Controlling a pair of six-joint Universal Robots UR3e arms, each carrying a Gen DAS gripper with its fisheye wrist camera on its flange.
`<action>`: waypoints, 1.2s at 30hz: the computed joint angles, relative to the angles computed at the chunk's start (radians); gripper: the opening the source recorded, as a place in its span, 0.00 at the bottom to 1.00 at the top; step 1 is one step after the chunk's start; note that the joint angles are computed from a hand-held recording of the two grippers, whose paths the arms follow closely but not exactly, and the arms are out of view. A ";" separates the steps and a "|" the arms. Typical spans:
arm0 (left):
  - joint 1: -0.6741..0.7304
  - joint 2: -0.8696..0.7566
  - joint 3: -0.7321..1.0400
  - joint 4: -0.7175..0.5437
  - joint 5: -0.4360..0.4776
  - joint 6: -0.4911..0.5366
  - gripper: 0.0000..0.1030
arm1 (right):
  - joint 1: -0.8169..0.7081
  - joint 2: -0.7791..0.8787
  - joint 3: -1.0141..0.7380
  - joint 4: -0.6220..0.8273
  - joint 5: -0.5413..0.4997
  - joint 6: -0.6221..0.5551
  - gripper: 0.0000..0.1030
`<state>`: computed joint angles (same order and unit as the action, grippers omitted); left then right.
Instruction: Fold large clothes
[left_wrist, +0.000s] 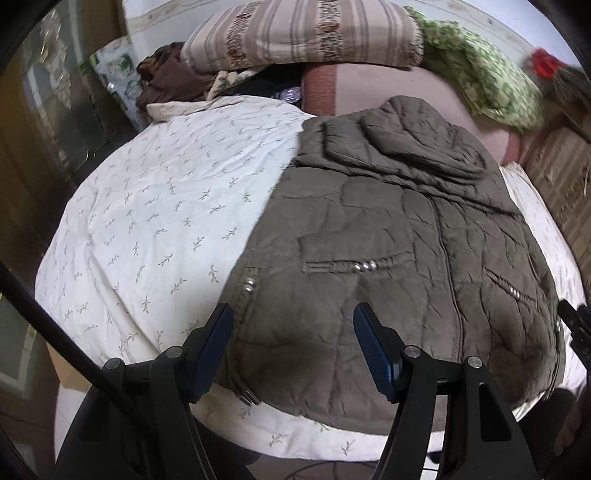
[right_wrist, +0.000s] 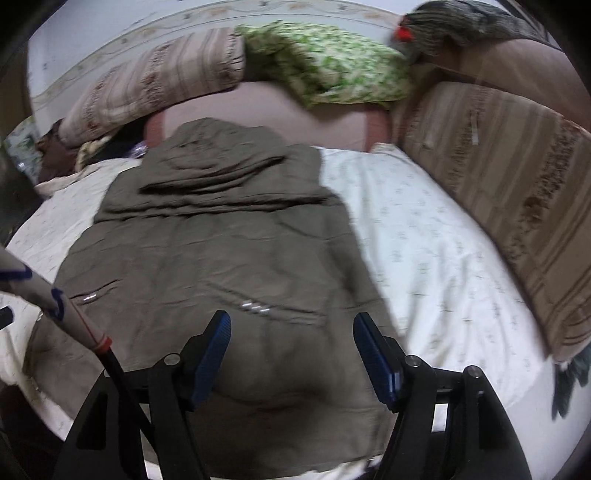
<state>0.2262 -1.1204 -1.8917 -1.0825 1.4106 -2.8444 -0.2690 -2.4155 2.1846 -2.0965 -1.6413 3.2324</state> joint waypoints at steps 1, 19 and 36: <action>-0.019 0.006 -0.005 0.002 0.011 -0.002 0.65 | 0.056 0.031 0.004 -0.032 -0.028 0.029 0.71; -0.139 -0.022 -0.020 0.013 0.060 -0.032 0.65 | 0.086 0.048 0.073 -0.027 -0.071 0.065 0.71; -0.094 -0.084 -0.050 0.041 0.050 -0.019 0.65 | 0.084 0.103 0.089 -0.042 -0.087 0.078 0.72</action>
